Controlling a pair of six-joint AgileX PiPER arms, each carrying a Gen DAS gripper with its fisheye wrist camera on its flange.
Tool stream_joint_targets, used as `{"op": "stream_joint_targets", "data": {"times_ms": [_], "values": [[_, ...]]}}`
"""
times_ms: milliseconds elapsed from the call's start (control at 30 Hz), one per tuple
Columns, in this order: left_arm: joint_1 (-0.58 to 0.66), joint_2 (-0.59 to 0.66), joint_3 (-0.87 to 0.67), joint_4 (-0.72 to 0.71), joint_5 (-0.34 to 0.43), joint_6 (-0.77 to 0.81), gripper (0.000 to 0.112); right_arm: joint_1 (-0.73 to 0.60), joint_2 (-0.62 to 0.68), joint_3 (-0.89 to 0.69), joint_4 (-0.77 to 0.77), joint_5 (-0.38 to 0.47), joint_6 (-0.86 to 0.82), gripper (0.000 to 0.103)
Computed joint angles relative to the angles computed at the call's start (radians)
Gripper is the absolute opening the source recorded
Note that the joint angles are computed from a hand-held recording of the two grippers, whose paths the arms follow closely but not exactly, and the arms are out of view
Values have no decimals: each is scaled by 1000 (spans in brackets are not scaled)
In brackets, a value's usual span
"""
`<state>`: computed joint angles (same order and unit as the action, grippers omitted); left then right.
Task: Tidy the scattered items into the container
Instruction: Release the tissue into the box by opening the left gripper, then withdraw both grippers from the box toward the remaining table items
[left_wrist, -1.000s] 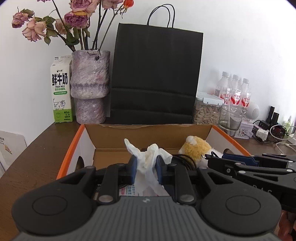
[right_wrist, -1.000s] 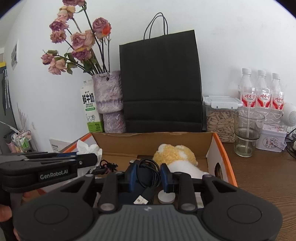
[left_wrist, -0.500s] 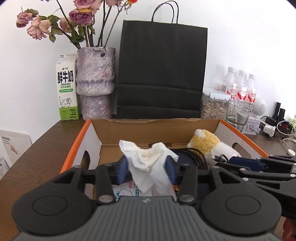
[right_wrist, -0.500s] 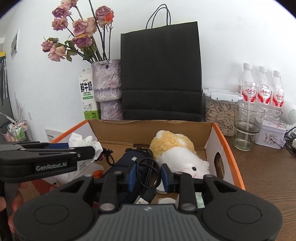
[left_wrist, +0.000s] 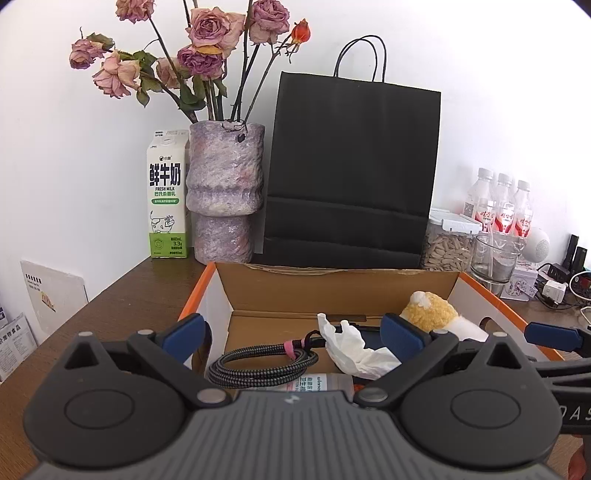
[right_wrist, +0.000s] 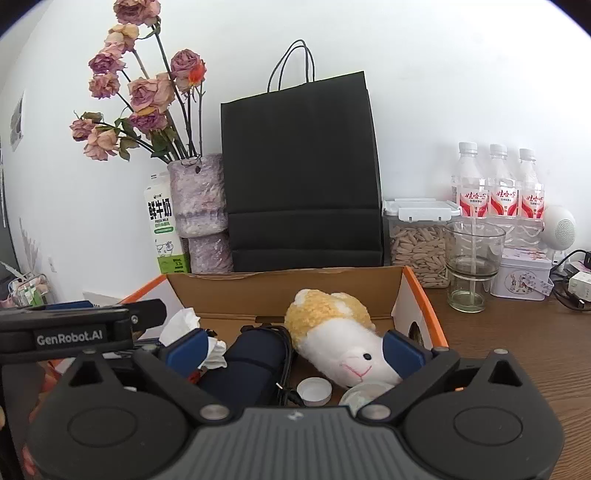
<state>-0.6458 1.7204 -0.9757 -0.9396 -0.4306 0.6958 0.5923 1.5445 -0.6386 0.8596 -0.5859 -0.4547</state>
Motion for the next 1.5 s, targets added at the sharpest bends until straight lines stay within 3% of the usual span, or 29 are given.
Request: {"op": "stream_joint_targets", "data": {"times_ms": [100, 300, 600, 800, 1233, 1500], "values": [[-9, -5, 10, 12, -19, -10, 103, 4, -4, 5, -6, -2, 8, 103], [-13, -37, 89, 179, -97, -229, 103, 31, -24, 23, 26, -23, -30, 103], [-38, -70, 190, 267, -179, -325, 103, 109, -61, 80, 144, -103, -138, 103], [-61, -112, 279, 264, -239, -314, 103, 185, -116, 155, 244, -165, -207, 103], [-111, -209, 417, 131, -268, -208, 103, 359, -213, 262, 504, -258, -334, 103], [-133, -298, 492, 28, -229, -121, 103, 485, -279, 318, 640, -316, -370, 103]]}}
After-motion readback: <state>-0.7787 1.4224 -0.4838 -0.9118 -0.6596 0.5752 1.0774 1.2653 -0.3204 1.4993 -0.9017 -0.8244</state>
